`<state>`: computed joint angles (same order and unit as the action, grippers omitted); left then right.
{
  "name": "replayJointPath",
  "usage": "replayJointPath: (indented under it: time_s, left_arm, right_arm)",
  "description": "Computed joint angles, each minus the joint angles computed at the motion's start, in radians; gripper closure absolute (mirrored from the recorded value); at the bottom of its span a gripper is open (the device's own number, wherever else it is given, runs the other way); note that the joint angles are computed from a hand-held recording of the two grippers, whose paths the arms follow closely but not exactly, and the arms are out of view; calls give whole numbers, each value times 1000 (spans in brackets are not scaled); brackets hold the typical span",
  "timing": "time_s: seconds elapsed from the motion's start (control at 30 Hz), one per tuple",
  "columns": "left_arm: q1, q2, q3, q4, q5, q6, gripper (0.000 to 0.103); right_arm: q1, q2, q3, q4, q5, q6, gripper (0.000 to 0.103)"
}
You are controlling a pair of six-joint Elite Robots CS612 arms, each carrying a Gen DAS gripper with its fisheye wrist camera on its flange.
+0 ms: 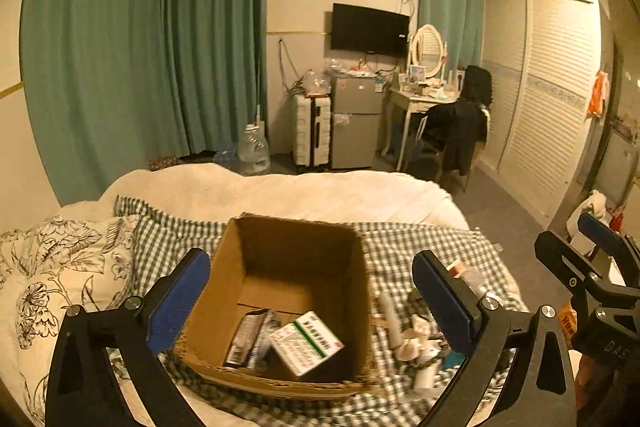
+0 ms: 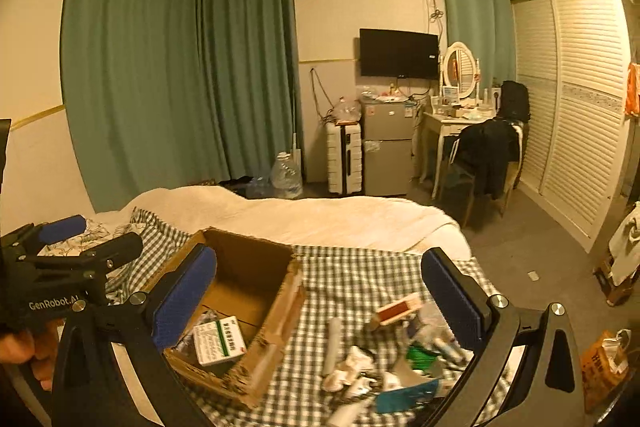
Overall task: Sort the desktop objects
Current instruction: 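Move both tools back toward the pile of items on the bed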
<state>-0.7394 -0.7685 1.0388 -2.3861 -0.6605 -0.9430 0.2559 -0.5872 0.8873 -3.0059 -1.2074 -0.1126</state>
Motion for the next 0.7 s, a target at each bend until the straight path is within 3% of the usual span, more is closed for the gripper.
replayJointPath:
  time_s: [0.33,0.7]
  left_arm:
    - [-21,62,-109,-31,-13,105,0]
    - [-24,170,-282,12,-115,157,0]
  right_arm:
    - [-60,-49,79,-58,17,42,0]
    - [-109,-67,114,-14,-16,29,0]
